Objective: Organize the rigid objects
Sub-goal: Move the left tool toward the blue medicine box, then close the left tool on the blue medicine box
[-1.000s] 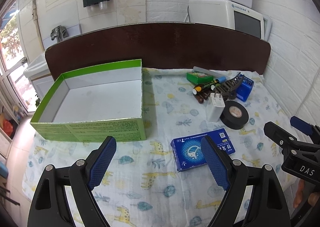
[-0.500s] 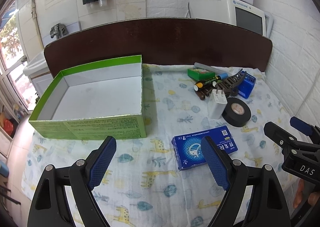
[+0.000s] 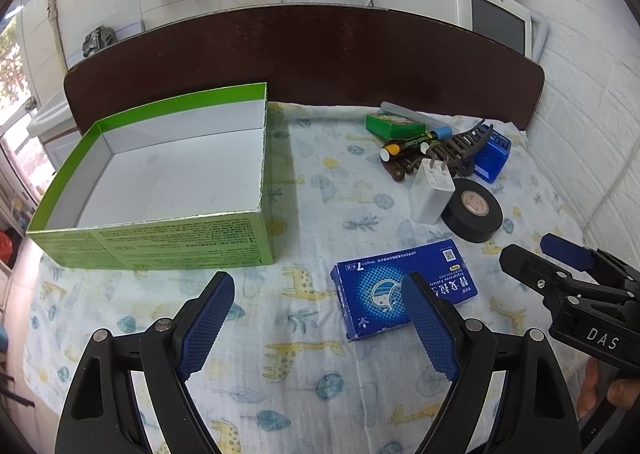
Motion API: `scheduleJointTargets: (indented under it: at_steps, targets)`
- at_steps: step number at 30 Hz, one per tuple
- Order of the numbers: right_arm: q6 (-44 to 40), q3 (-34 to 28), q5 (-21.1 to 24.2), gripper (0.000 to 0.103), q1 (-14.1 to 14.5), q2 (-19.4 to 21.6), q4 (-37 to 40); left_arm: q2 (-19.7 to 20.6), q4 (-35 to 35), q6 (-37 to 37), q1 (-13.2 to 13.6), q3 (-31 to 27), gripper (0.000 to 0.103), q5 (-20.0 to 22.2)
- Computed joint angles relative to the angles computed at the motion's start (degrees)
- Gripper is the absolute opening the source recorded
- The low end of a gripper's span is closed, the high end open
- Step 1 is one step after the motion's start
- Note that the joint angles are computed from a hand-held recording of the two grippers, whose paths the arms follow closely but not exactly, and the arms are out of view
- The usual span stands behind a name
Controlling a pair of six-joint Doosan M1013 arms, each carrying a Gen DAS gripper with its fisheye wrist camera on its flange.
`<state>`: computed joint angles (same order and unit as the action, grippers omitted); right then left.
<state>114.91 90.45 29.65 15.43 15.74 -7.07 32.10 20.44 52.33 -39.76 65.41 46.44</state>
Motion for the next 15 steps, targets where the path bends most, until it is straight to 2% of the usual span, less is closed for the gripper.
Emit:
scheduleJointTargets:
  at_steps: [1, 3, 6, 9, 13, 15]
  targets:
    - [-1.80, -0.20, 0.11, 0.075, -0.13, 0.20, 1.76, 0.17, -1.15, 0.94, 0.16, -0.24, 0.079, 0.04]
    - [-5.57, -0.61, 0.45, 0.067, -0.38, 0.64, 5.15, 0.70, -5.19, 3.89, 0.75, -0.98, 0.061, 0.31]
    - [-11.71, -0.92, 0.63, 0.056, -1.04, 1.16, 11.74, 1.55, -10.21, 6.69, 1.55, -1.95, 0.046, 1.40]
    - [-16.07, -1.25, 1.16, 0.051, -1.45, 1.63, 15.87, 2.22, -13.74, 8.74, 2.08, -2.59, 0.043, 2.21]
    - [-19.54, -1.81, 2.17, 0.050, -2.00, 2.34, 20.39, 2.81, -15.70, 9.99, 2.38, -3.30, 0.041, 2.67]
    - [-20.03, -2.18, 2.83, 0.050, -2.12, 2.73, 21.18, 3.18, -16.55, 10.97, 2.48, -3.84, 0.033, 3.08]
